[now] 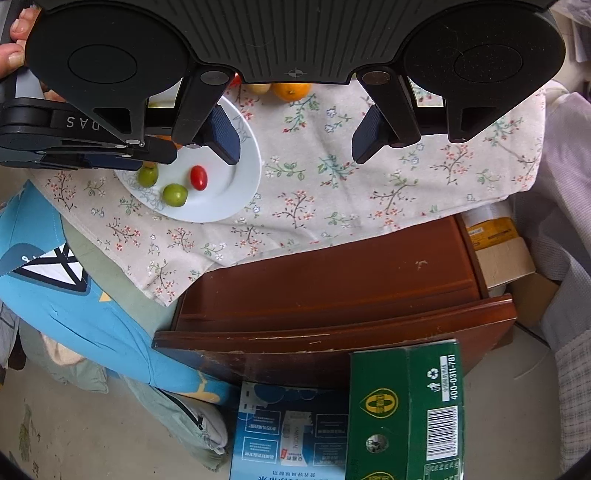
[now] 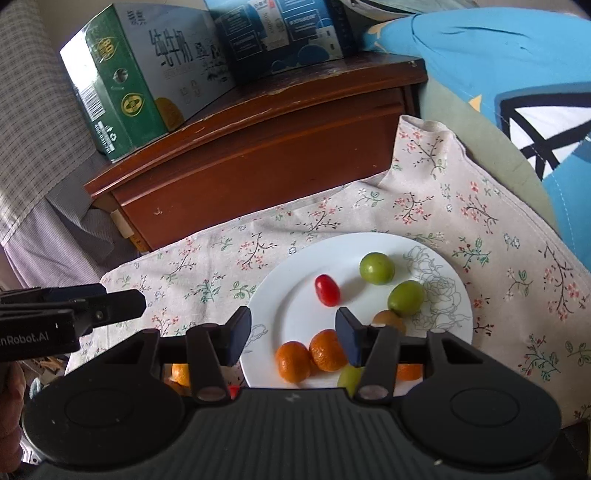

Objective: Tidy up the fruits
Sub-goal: 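Lower the tomato onto the plate with the left tool while the right tool releases the lime there, then move the left tool to the large green pear while the right tool approaches an orange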

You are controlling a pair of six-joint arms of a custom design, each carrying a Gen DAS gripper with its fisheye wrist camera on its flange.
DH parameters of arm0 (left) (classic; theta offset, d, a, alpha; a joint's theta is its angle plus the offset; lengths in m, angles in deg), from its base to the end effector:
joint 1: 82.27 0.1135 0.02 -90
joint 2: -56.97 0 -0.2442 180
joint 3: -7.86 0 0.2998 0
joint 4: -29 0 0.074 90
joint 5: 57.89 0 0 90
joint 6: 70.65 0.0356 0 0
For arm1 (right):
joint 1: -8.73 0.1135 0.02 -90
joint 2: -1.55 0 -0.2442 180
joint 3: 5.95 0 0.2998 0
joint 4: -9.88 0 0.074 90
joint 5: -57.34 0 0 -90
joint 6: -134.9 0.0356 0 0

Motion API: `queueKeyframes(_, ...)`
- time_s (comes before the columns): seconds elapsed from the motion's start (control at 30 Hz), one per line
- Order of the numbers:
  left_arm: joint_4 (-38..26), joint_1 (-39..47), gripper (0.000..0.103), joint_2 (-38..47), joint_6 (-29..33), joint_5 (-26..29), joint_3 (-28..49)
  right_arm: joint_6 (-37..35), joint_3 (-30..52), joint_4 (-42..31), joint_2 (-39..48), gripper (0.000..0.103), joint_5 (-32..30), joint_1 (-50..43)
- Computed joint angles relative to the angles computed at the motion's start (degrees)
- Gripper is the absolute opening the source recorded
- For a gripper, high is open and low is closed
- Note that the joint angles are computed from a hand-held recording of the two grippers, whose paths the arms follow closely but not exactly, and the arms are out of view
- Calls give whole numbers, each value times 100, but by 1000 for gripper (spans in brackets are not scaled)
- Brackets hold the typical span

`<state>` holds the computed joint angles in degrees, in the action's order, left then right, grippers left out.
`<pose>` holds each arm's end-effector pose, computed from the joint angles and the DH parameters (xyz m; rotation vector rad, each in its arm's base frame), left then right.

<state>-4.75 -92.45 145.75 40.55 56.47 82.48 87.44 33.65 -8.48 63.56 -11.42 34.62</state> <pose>0.3683 -0.0811 0.2053 0.8208 2.2026 -0.4167 0.2429 0.1036 0.1449 0.5117 2.1755 0.2284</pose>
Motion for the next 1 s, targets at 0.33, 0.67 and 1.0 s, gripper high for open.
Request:
queueKeyframes(0.33,-185,562,70,-84,394,12,-84,-262,185,66,330,52,-44,538)
queueKeyframes(0.67,-212,874,79,476,332,-272,132,-312,355,272,863,54,-427,802)
queueKeyframes(1.0,-177,983,88,973,66,-321,375,-498,544,758,1569,62,-786,1092)
